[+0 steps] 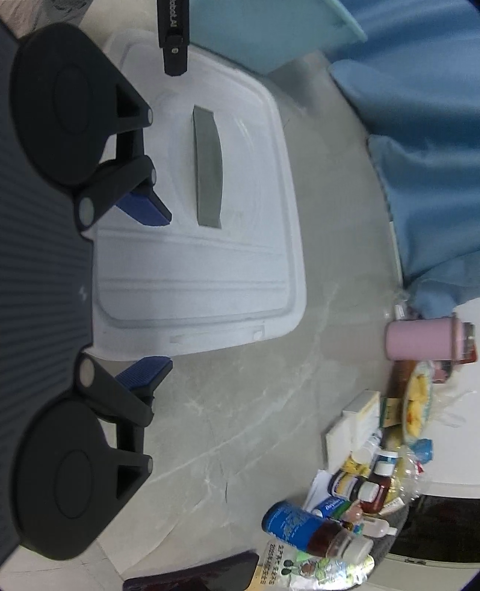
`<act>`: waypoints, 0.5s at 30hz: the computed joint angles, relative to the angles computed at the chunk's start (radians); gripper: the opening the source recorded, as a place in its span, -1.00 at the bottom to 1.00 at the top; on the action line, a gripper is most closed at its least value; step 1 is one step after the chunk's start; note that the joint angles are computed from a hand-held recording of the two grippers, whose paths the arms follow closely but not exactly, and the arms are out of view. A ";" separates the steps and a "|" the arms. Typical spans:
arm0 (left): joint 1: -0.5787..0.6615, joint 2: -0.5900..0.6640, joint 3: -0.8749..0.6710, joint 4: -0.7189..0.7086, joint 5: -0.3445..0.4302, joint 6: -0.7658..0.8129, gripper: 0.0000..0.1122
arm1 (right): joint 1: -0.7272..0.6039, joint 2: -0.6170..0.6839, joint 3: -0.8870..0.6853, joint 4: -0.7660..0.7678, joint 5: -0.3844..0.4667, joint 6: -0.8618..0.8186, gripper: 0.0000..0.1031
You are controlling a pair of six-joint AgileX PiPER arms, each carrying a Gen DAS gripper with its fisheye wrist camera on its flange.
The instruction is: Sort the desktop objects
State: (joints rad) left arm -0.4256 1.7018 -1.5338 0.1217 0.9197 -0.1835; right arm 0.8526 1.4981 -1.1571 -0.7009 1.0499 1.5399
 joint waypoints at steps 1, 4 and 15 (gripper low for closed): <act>0.005 0.021 -0.024 -0.012 0.014 0.003 0.81 | -0.024 0.006 -0.008 0.024 -0.014 -0.031 0.50; 0.019 0.077 -0.091 -0.046 0.052 0.011 0.81 | -0.074 0.036 -0.044 0.072 -0.033 -0.100 0.56; 0.040 0.224 -0.240 -0.094 0.122 0.021 0.84 | -0.163 0.166 -0.214 0.205 0.007 -0.361 0.95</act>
State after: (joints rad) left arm -0.3856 1.9259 -1.7736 0.0277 1.0416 -0.1627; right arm 0.6896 1.6639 -1.3707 -0.4960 1.0570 1.1792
